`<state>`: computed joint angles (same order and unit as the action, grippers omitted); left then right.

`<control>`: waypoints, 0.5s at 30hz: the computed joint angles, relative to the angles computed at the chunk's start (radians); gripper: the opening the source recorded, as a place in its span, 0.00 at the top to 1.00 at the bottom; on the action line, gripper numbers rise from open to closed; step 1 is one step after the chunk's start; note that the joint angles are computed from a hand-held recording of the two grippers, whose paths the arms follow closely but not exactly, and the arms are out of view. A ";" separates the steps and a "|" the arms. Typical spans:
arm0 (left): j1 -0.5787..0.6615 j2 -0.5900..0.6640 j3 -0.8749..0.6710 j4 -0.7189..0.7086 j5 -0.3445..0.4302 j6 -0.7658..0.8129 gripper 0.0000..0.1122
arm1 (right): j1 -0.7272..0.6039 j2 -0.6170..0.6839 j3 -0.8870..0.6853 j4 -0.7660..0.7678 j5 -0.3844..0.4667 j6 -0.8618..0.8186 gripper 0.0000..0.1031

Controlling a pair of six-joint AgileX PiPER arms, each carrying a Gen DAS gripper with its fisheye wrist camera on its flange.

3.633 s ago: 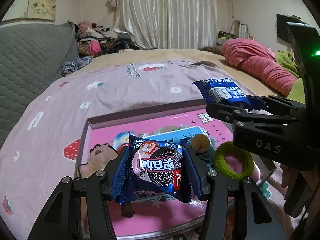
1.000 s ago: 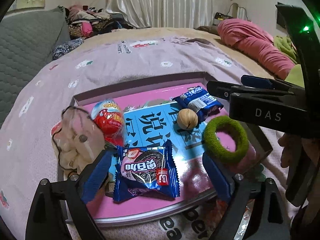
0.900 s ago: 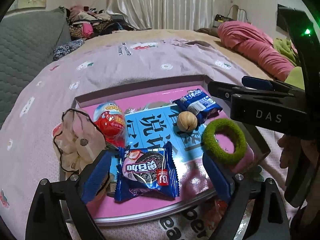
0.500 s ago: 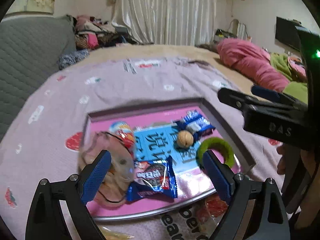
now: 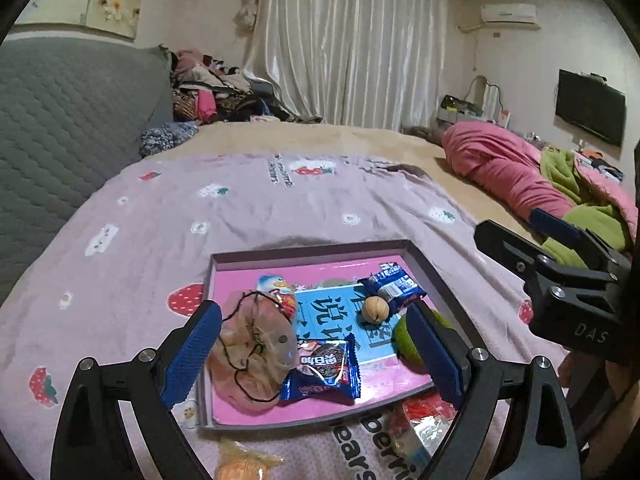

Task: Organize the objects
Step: 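Lift both grippers away from the tray and move toward the remaining snacks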

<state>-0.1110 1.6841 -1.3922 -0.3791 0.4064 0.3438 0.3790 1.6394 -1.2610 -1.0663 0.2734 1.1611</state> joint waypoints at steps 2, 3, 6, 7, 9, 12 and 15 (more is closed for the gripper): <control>0.009 -0.016 0.011 -0.019 0.001 0.014 0.16 | 0.007 -0.015 0.012 -0.024 0.004 0.039 0.01; 0.014 -0.029 0.022 -0.022 -0.001 0.014 0.16 | 0.011 -0.022 0.014 0.020 0.007 0.001 0.01; 0.025 -0.053 0.044 -0.042 -0.002 0.023 0.16 | 0.027 -0.046 0.038 0.051 0.021 -0.028 0.01; 0.032 -0.065 0.057 -0.053 0.000 0.027 0.16 | 0.037 -0.054 0.044 0.064 0.032 -0.043 0.01; 0.044 -0.078 0.070 -0.079 0.007 0.046 0.16 | 0.058 -0.076 0.065 0.072 0.050 -0.051 0.01; 0.045 -0.103 0.102 -0.040 -0.012 0.004 0.16 | 0.085 -0.108 0.098 0.064 0.084 -0.038 0.01; 0.037 -0.142 0.142 0.025 -0.026 -0.057 0.16 | 0.108 -0.145 0.135 0.092 0.108 -0.049 0.01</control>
<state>-0.0742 1.5417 -1.2505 -0.3544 0.3804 0.2864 0.4870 1.4944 -1.1258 -0.9741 0.3816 1.1122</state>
